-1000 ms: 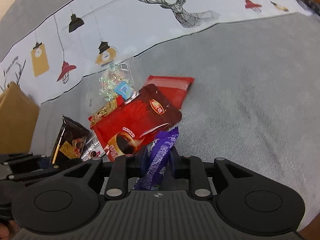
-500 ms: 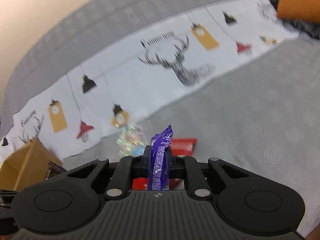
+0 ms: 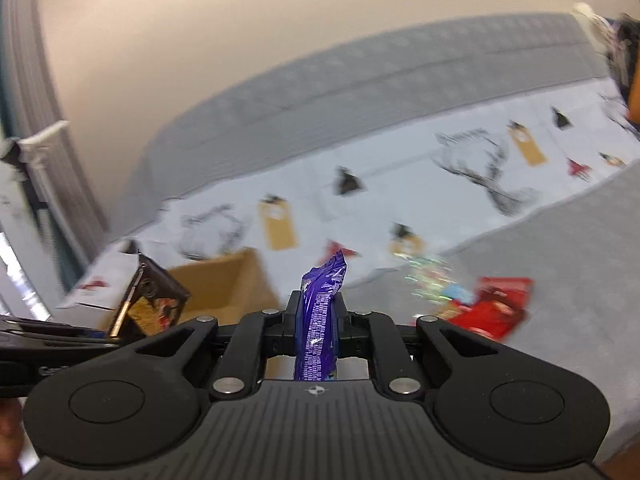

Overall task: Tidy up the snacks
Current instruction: 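Carry both snacks over the box and open both tools to drop them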

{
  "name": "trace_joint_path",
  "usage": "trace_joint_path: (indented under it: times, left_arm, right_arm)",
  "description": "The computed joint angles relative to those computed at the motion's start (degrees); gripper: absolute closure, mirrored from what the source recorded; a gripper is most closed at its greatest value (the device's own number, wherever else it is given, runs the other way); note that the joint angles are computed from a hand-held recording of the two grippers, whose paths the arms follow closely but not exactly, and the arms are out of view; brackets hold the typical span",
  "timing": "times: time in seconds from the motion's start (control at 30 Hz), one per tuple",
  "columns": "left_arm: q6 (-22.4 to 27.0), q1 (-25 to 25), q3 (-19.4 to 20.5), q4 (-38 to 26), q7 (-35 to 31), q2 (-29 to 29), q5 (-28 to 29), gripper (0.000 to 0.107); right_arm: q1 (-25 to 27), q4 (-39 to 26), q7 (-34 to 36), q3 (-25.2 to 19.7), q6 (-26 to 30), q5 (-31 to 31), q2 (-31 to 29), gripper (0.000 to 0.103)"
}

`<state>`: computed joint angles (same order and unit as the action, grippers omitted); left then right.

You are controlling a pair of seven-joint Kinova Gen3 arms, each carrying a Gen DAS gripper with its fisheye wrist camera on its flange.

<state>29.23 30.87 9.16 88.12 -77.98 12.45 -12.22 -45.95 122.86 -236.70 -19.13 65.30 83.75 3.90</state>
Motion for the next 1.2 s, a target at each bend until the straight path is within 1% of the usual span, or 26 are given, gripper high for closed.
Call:
trace_joint_path:
  times: [0.07,0.13,0.17,0.2,0.33,0.37,0.4,0.47,0.5,0.53,0.6,0.67,0.73,0.77,0.8,0.87,0.9,0.93,0.97,1.0,1.07,1.1,1.2]
  left_arm:
    - [-0.51,-3.65,0.62,1.53,-3.01,-2.71,3.98,0.091]
    - [-1.25,-6.28,0.12,2.86,-6.00,-4.99,7.30,0.091]
    - [-1.59,-8.78,1.00,3.50,-8.16,-6.09,9.63,0.091]
    - [-1.74,-10.21,0.95,3.74,-9.98,-6.80,11.96,0.091]
    - [-2.94,-14.63,0.08,5.62,-16.11,-9.82,18.92,0.091]
    - [-3.17,-15.06,-0.72,5.82,-18.14,-10.23,21.23,0.091]
    - [-3.30,-16.54,-0.50,6.05,-20.25,-10.61,23.56,0.091]
    - [-3.50,-18.20,-1.07,6.15,-24.52,-10.88,28.22,0.091]
    - [-3.65,-19.32,-0.96,6.43,-26.70,-10.96,30.33,0.091]
    - [-3.93,-19.37,-1.54,6.63,-28.04,-10.86,31.50,0.091]
    - [-4.58,-20.04,-1.80,7.18,-29.53,-10.53,32.05,0.091]
    - [-4.56,-20.70,-1.89,7.17,-30.89,-9.45,32.59,0.091]
    - [-4.39,-21.96,-1.34,7.03,-32.74,-7.81,33.88,0.091]
    - [-3.72,-21.79,-1.72,6.32,-32.45,-6.55,33.30,0.091]
    - [-3.59,-22.15,-1.63,6.20,-32.24,-5.58,32.83,0.091]
    - [-3.46,-22.83,-1.33,5.86,-32.04,-3.90,32.50,0.091]
    - [-3.33,-23.17,-1.14,5.57,-31.93,-2.92,32.38,0.091]
    - [-3.24,-23.30,-1.01,5.38,-31.50,-2.17,32.03,0.091]
    - [-2.91,-23.45,-0.85,4.96,-31.23,-1.32,31.77,0.091]
    - [-3.01,-24.09,-0.29,4.67,-31.89,-0.26,32.09,0.091]
    - [-3.07,-24.50,0.35,4.02,-32.37,1.58,31.86,0.091]
    - [-3.02,-24.49,0.47,3.57,-32.13,2.66,31.57,0.091]
    - [-1.80,-25.24,1.38,1.87,-31.89,5.76,31.81,0.091]
  right_arm:
    - [-1.12,-3.87,4.66,-0.69,1.34,1.37,0.36,0.089]
    - [-2.13,-7.66,9.32,-0.93,2.16,2.64,0.71,0.089]
    - [-2.52,-9.57,11.24,-0.90,2.25,3.78,0.87,0.089]
    - [-2.86,-11.24,12.23,-0.81,2.12,5.35,1.13,0.089]
    - [-3.39,-18.82,18.44,0.09,-0.89,6.84,2.92,0.089]
    - [-3.56,-20.62,20.19,0.46,-1.96,7.08,3.60,0.089]
    - [-3.86,-21.87,21.34,0.77,-2.56,7.41,4.16,0.089]
    - [-5.19,-24.65,23.13,1.77,-1.94,7.48,5.89,0.089]
    - [-5.23,-25.58,23.73,2.02,-2.58,7.46,6.41,0.089]
    - [-5.16,-26.34,24.14,2.61,-4.01,7.42,6.84,0.089]
    - [-5.40,-28.11,25.97,3.57,-5.41,6.56,7.99,0.089]
    - [-5.41,-31.19,30.61,4.82,-6.98,4.16,10.02,0.089]
    - [-4.88,-32.93,35.27,6.11,-10.14,1.82,11.18,0.089]
    - [-4.34,-33.60,37.60,6.83,-12.20,0.68,12.08,0.089]
    - [-3.85,-34.77,39.93,7.04,-13.34,-1.40,12.90,0.089]
    - [-1.03,-37.55,44.59,5.44,-14.41,-6.06,14.37,0.088]
    - [-0.47,-38.41,46.17,5.77,-15.63,-8.39,14.70,0.088]
    - [-0.54,-38.52,46.81,7.16,-17.74,-9.99,14.82,0.088]
    - [-1.66,-38.54,46.64,9.35,-19.36,-10.65,15.31,0.087]
    - [-2.45,-38.49,46.77,10.88,-20.24,-11.26,15.62,0.087]
    - [-2.05,-37.93,46.51,11.62,-22.94,-11.57,16.18,0.087]
    - [-2.75,-38.33,47.16,12.94,-22.89,-12.35,16.80,0.087]
    - [-2.74,-39.56,51.39,14.39,-23.53,-15.88,18.76,0.089]
